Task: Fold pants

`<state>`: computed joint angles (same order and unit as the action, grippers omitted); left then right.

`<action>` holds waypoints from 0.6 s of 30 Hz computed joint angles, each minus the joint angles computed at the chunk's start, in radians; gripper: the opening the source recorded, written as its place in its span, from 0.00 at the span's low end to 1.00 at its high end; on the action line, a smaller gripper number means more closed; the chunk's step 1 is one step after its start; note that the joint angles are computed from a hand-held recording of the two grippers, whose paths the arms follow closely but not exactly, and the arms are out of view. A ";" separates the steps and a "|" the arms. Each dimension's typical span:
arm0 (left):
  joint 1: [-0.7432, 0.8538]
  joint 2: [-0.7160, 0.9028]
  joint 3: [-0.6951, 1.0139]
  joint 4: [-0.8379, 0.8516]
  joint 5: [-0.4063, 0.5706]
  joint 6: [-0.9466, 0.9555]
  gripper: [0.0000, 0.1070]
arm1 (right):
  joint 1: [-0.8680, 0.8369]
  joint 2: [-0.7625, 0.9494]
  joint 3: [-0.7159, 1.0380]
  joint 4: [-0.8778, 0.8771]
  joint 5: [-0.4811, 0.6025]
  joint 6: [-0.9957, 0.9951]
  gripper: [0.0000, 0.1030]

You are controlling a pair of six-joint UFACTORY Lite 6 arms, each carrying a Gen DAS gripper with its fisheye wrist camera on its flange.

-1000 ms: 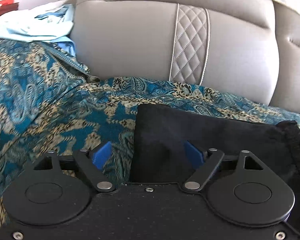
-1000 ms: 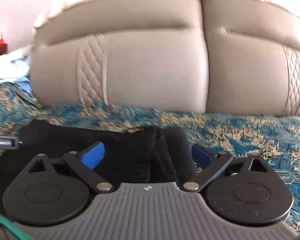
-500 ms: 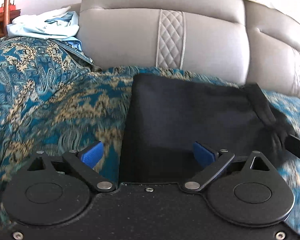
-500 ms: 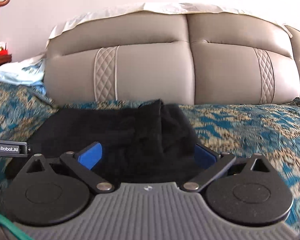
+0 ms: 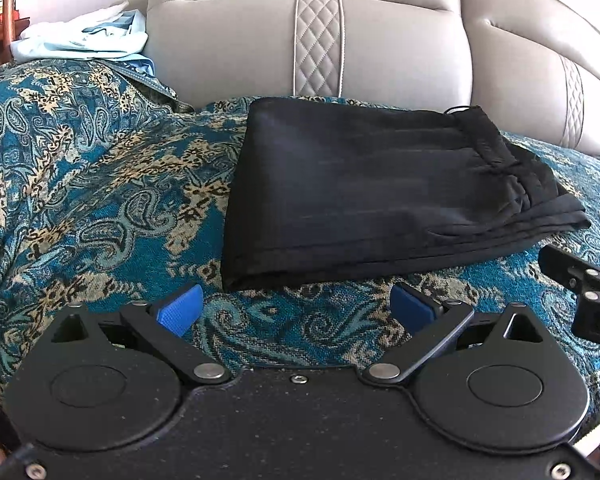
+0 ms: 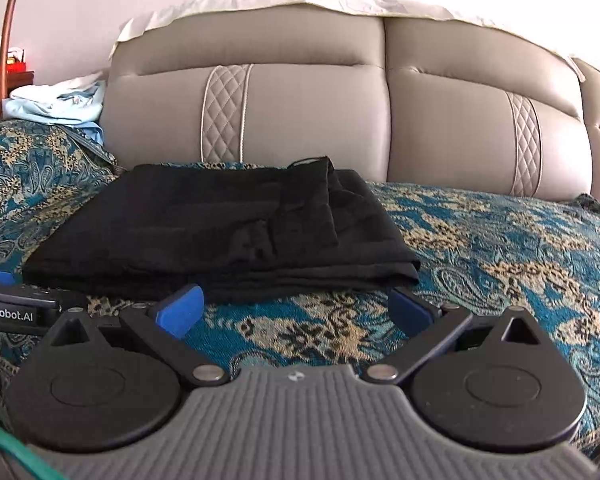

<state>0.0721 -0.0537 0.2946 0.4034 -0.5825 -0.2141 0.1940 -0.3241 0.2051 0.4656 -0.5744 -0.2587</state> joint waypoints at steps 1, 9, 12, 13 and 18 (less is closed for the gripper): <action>-0.005 0.008 0.007 -0.007 0.003 0.004 0.94 | 0.000 0.007 0.000 0.004 -0.003 -0.001 1.00; -0.041 0.051 0.045 -0.082 0.010 0.050 0.95 | 0.034 0.099 0.016 0.069 -0.063 -0.037 1.00; -0.041 0.067 0.055 -0.085 0.005 0.051 0.96 | 0.042 0.134 0.026 0.076 -0.078 -0.034 1.00; -0.043 0.070 0.056 -0.090 0.002 0.054 0.96 | 0.041 0.145 0.030 0.072 -0.081 -0.029 1.00; -0.047 0.088 0.064 -0.104 -0.013 0.068 0.96 | 0.039 0.178 0.041 0.050 -0.093 0.001 1.00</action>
<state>0.0251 0.0342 0.3588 0.2989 -0.5952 -0.1463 0.2333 -0.1460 0.2462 0.5154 -0.6671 -0.2573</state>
